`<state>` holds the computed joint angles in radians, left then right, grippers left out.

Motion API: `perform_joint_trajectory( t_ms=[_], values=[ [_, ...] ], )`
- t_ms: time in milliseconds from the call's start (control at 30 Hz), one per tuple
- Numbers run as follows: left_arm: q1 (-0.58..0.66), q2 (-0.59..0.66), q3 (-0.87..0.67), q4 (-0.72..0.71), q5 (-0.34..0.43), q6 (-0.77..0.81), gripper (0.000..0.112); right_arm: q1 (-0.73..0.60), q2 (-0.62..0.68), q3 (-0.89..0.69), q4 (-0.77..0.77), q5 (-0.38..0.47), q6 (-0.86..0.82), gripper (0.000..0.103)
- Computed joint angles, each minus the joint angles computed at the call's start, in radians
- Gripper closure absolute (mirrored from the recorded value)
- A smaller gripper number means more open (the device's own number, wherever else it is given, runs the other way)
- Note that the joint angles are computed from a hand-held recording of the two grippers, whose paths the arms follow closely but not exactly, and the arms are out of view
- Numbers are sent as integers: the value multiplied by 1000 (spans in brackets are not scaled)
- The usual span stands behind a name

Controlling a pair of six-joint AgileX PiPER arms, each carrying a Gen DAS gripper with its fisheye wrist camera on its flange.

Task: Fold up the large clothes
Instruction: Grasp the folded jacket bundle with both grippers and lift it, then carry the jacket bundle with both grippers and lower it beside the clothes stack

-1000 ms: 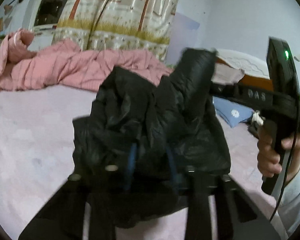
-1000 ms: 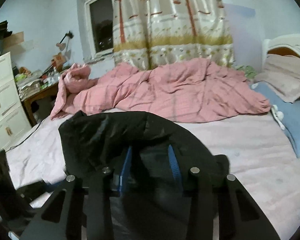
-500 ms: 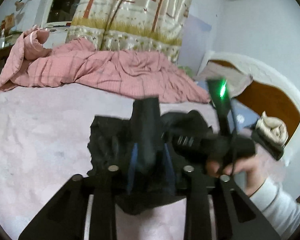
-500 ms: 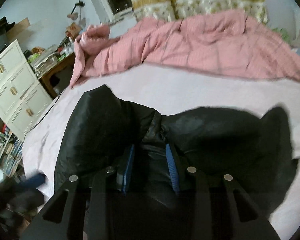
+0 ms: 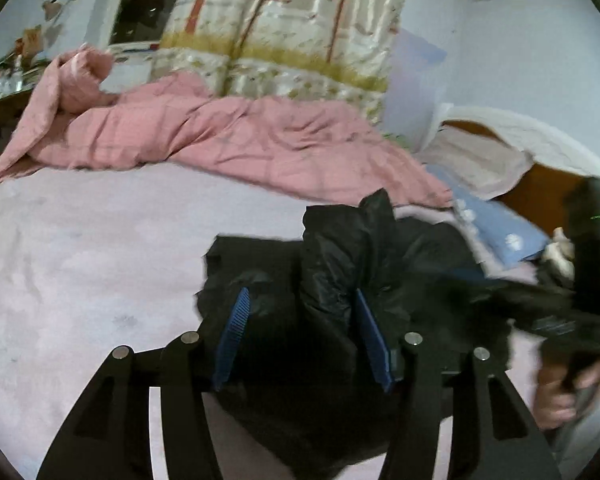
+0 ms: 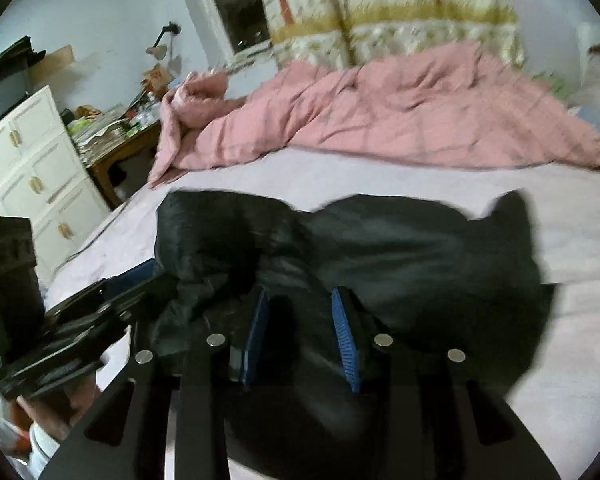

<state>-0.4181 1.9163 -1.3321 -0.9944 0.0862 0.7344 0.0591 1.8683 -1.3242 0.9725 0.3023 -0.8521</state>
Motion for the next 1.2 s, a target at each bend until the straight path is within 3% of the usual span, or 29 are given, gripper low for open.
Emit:
perform_joint_trajectory(
  t_ms=[33, 133, 167, 233, 267, 433, 533, 667, 767, 867, 900, 933, 967, 1000, 1033, 1100, 1200],
  values=[
    [10, 13, -7, 60, 17, -75, 58, -10, -21, 30, 13, -29, -15, 64],
    [50, 60, -42, 71, 99, -156, 51, -52, -58, 98, 98, -85, -96, 42],
    [56, 71, -50, 119, 112, -226, 48, -74, -57, 106, 104, -76, -96, 42],
    [59, 82, -48, 196, 111, -334, 32, -111, -44, 104, 107, -38, -86, 41],
    [62, 89, -44, 206, 108, -359, 30, -138, -32, 107, 162, -3, -128, 38],
    [87, 156, -50, -46, 205, -174, 28, -198, 5, 127, 304, 90, -263, 25],
    [94, 179, -54, -126, 235, -116, 28, -222, 25, 144, 360, 134, -312, 16],
    [109, 182, -54, -194, 284, -62, 25, -286, 99, 124, 393, 279, -292, 12],
    [133, 172, -13, -369, 337, 97, 22, -325, 157, 93, 418, 382, -285, 12],
    [138, 179, -23, -362, 367, 77, 20, -342, 237, 28, 419, 495, -249, 11],
    [138, 179, -25, -359, 374, 72, 26, -340, 248, 17, 414, 511, -241, 14],
    [138, 185, -37, -373, 389, 72, 43, -334, 232, 34, 434, 490, -265, 26],
    [143, 185, -36, -421, 427, 97, 51, -325, 202, 62, 459, 457, -311, 39],
    [139, 176, -32, -440, 433, 102, 64, -318, 176, 83, 476, 433, -349, 44],
    [126, 158, -31, -423, 409, 94, 71, -310, 151, 102, 491, 408, -381, 51],
    [91, 127, -38, -371, 363, 66, 77, -297, 87, 148, 521, 346, -435, 55],
    [57, 130, -94, -366, 375, 36, 79, -328, -9, 225, 596, 309, -556, 57]
  ],
)
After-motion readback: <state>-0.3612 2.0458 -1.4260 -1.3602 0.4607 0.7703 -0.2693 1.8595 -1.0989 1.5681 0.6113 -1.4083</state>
